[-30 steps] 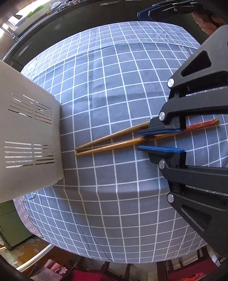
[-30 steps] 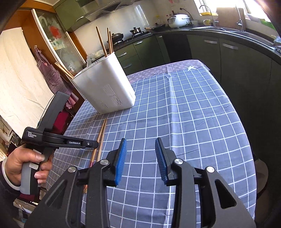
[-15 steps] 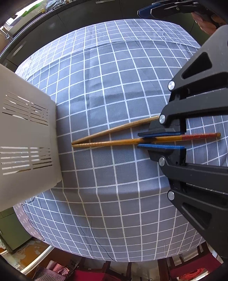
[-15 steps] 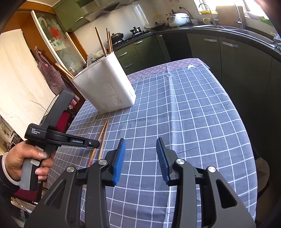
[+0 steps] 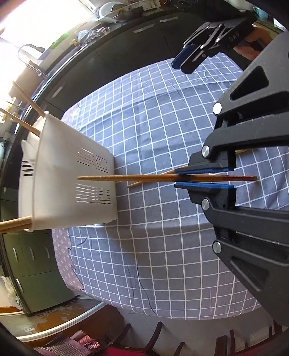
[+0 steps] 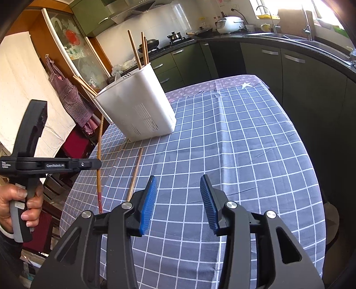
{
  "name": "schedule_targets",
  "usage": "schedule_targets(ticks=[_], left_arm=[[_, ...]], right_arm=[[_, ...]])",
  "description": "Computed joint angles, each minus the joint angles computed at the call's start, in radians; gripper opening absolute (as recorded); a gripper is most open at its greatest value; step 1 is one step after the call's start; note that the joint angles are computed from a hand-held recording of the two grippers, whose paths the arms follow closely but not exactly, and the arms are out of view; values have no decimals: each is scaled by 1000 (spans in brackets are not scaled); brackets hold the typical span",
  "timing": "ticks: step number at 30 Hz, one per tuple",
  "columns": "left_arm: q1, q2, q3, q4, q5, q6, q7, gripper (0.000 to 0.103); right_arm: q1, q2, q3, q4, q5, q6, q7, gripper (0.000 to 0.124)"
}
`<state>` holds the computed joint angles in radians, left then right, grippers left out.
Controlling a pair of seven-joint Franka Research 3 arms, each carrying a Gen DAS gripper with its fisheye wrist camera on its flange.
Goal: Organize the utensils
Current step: 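Grasp the red-tipped chopstick with the left tool while the right tool grasps the last chopstick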
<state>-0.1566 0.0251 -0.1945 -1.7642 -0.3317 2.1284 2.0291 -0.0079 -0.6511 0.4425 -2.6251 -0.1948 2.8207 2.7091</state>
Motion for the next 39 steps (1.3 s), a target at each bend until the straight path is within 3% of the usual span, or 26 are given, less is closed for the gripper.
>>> schedule_targets(ticks=[7, 11, 17, 22, 30, 39], left_arm=[[9, -99, 36, -95, -91, 99, 124, 7], [8, -136, 59, -131, -130, 131, 184, 7], [-3, -178, 83, -175, -169, 164, 269, 7], [-10, -181, 90, -178, -171, 153, 298, 7], [-14, -178, 90, -174, -176, 147, 331, 7], [-17, -178, 87, -174, -174, 151, 355, 7]], right_arm=[[34, 106, -23, 66, -10, -5, -48, 41], [116, 220, -103, 149, 11, -39, -169, 41], [254, 422, -248, 368, 127, -213, -443, 37], [309, 590, -310, 604, 233, -447, -609, 28], [337, 765, -352, 854, 288, -687, -635, 27], [372, 889, -373, 1028, 241, -812, -600, 23]])
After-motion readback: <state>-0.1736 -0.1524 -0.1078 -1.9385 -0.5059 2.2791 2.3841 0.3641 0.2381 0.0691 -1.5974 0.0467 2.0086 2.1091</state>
